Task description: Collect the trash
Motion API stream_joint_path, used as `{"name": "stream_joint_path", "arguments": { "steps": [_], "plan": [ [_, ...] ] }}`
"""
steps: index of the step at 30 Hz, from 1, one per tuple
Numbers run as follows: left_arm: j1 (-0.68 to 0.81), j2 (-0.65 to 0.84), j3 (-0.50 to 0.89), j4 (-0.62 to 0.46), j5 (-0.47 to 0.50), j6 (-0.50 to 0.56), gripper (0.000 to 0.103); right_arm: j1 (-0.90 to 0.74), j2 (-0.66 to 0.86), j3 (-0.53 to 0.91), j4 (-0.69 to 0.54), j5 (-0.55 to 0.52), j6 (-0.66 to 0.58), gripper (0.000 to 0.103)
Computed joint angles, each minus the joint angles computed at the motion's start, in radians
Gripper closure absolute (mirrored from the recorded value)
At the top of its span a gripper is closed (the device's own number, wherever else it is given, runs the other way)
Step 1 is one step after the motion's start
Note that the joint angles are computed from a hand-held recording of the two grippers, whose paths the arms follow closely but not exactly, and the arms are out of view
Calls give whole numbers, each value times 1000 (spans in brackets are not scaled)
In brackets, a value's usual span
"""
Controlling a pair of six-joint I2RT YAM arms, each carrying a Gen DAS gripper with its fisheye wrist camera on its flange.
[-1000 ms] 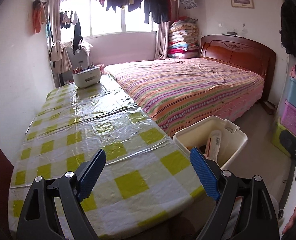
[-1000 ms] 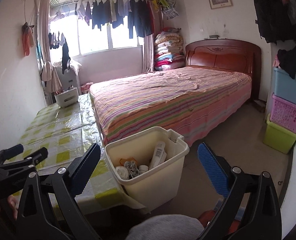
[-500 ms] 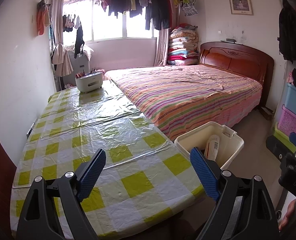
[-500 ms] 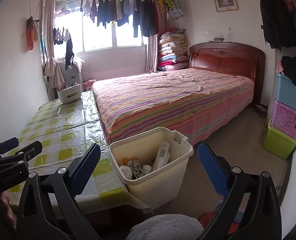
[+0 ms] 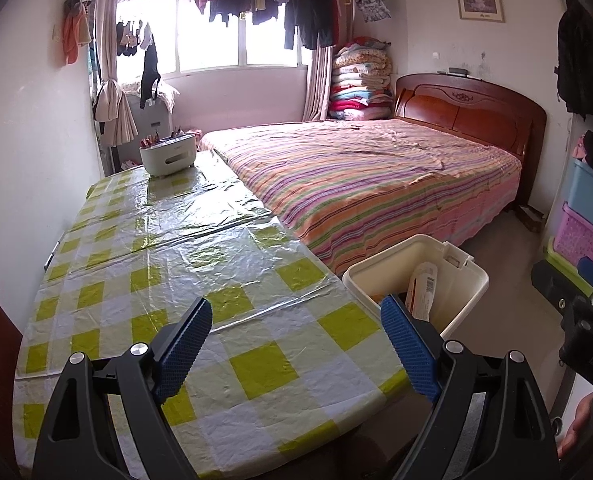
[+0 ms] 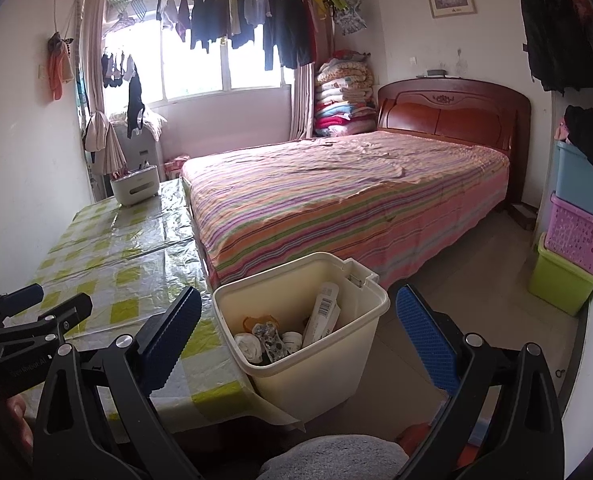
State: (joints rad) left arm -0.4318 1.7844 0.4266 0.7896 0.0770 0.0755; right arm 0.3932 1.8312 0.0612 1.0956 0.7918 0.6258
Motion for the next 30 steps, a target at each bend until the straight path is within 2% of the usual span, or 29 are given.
{"name": "stream_joint_path", "arguments": {
  "steps": [12,30],
  "plan": [
    [-20,60,60,-31,-27,-5,19,-91,120,14,136,-82,-38,7],
    [-124,118,154,-114,-131,25,19,-310,368,13,450,-288,-103,6]
  ]
}}
